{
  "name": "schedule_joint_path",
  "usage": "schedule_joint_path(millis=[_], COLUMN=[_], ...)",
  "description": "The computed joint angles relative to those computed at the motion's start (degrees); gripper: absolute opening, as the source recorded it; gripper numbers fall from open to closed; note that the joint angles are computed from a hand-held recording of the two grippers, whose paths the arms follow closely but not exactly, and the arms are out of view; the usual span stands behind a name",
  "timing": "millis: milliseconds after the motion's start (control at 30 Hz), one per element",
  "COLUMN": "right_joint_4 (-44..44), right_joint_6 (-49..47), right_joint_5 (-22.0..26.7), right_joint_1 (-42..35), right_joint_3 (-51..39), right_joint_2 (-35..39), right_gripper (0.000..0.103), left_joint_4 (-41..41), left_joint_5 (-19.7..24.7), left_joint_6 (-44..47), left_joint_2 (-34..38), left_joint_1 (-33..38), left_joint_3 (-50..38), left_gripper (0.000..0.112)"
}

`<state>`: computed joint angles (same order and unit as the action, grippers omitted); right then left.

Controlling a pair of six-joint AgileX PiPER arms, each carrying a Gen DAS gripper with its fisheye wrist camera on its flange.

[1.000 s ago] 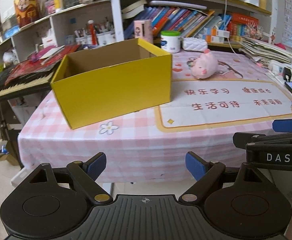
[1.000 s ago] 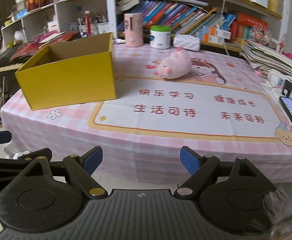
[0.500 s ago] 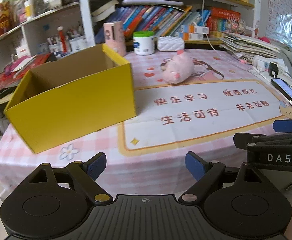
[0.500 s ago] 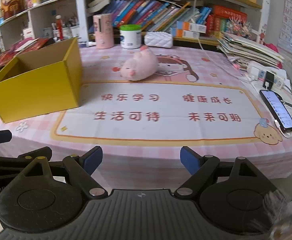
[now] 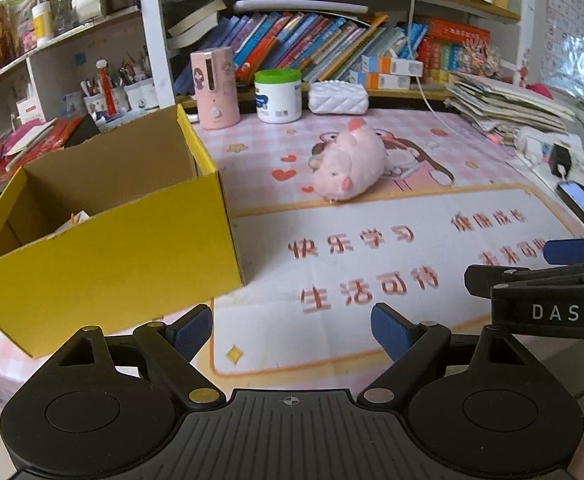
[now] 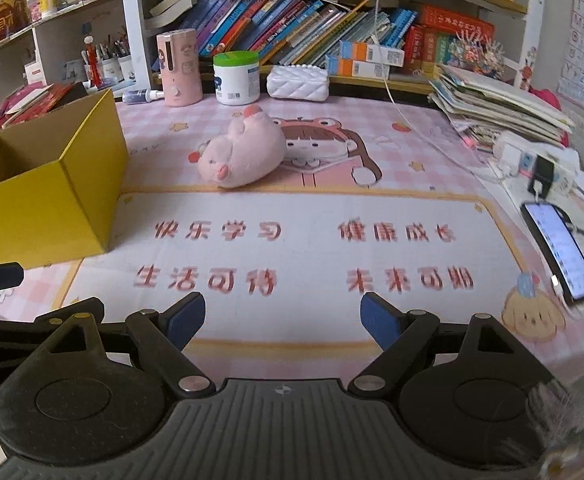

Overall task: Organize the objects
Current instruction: 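Withdraw both open tools from the yellow box toward the pink pig plush, then close the left tool on the pink pig plush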

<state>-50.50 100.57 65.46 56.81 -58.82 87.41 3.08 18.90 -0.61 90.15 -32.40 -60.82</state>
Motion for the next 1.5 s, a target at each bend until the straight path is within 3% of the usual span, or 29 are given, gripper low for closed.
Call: schedule_joint_path(millis=[500,767,1100,1333,1500], right_joint_4=[-0.12,3.11,8.72,12.05,14.10], right_joint_6=[-17.18,-27.73,-39.37,-44.98,-47.63], right_joint_5=[-16.87,-27.50,-36.27,-39.01,-40.11], right_joint_1=[-19.01,-30.16,-40.90,-46.49,-49.85], right_joint_3=[3.88,5.15,4.99,5.39,5.51], right_joint_2=[-5.47,-5.97,-3.71,-2.67,-2.19], right_gripper=[0.084,0.084,0.084,0.084,0.084], left_joint_4=[21.52,27.42,26.87,24.46,24.51], left_joint_5=[6.53,11.37,16.36,20.52,31.23], left_joint_6=[-27.17,-36.03,-36.58,-29.38,-21.23], left_joint_2=[10.46,15.96,25.08,34.51,46.57], left_joint_1=[-7.26,-10.13,-11.63,-11.94,-13.22], left_joint_3=[-14.95,-22.50,-35.05,-49.30,-69.45], left_gripper=[0.089,0.088,0.086,0.088,0.088])
